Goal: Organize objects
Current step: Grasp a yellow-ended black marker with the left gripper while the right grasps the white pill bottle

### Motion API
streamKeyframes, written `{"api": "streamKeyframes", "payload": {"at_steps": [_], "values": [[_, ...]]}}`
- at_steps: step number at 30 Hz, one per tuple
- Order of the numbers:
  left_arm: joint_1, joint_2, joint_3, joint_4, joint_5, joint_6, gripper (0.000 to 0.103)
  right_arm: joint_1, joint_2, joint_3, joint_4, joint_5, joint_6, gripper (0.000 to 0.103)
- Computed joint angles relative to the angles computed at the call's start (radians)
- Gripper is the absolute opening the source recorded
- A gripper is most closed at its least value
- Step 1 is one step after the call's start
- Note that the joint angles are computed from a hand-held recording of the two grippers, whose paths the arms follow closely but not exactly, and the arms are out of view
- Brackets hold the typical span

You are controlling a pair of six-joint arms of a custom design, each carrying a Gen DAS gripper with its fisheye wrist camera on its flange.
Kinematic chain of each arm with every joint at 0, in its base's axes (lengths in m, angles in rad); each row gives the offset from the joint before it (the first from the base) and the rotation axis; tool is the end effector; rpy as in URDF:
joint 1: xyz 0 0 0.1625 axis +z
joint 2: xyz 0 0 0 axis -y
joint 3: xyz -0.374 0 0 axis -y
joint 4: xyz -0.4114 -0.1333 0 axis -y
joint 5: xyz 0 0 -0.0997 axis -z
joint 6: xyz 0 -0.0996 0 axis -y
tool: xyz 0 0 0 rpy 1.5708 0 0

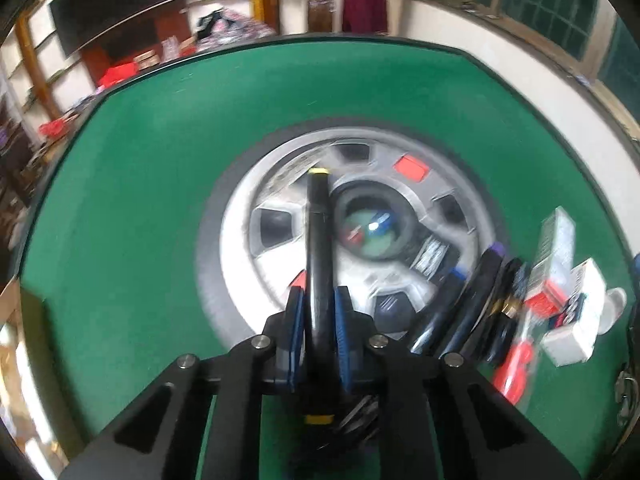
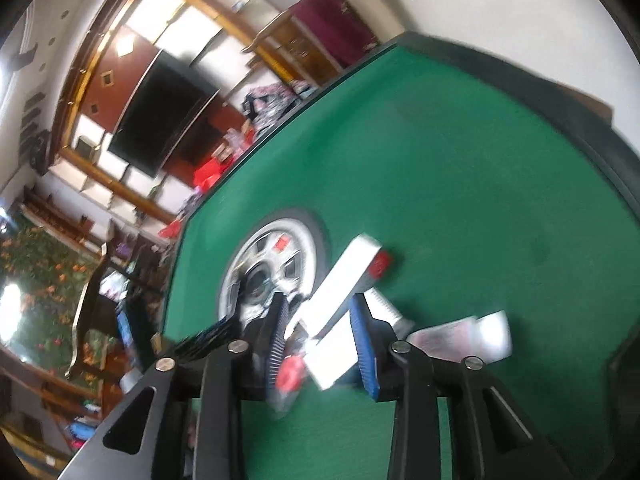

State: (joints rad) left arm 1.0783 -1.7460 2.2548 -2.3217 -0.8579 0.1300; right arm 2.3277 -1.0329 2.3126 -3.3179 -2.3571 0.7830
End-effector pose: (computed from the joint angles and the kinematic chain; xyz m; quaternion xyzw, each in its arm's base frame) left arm -0.0185 -0.4542 0.2811 0.2448 0.8985 -0.1738 0.3203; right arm 0.3412 -0.2698 0.0717 -0.1004 -0.8974 0.4130 0.1187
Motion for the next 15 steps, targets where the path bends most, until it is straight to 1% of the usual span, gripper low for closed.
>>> {"api": "streamKeyframes", "payload": {"at_steps": [2,4,5,6,8,9,11,12,13,15], "values": [[0.005,-0.053,0.020,0.031,0.009,-0.031,0.014,0.008,-0.030,0.012,0.060,-0.060,0.036,0.047],[0.005,-0.110,0.048,0.058,0.039,-0.064,0.014,0.008,-0.054,0.019,0.128,-0.094,0.062,0.048],[0.006,-0.153,0.067,0.077,0.039,-0.076,0.014,0.007,-0.071,0.025,0.174,-0.111,0.089,0.048],[0.005,-0.182,0.084,0.085,0.044,-0.088,0.014,0.005,-0.085,0.030,0.211,-0.119,0.108,0.048],[-0.003,-0.240,0.112,0.112,0.054,-0.113,0.014,-0.003,-0.118,0.043,0.287,-0.112,0.131,0.055],[-0.007,-0.273,0.126,0.130,0.046,-0.124,0.014,-0.006,-0.129,0.048,0.311,-0.110,0.132,0.057],[-0.016,-0.318,0.149,0.146,0.050,-0.131,0.014,-0.001,-0.136,0.055,0.334,-0.119,0.121,0.067],[-0.022,-0.329,0.163,0.141,0.058,-0.127,0.014,0.001,-0.139,0.059,0.346,-0.124,0.118,0.070],[-0.023,-0.330,0.165,0.134,0.063,-0.119,0.014,0.003,-0.143,0.056,0.388,-0.138,0.123,0.074],[-0.023,-0.332,0.173,0.122,0.072,-0.112,0.014,0.022,-0.129,0.050,0.440,-0.174,0.145,0.077]]}}
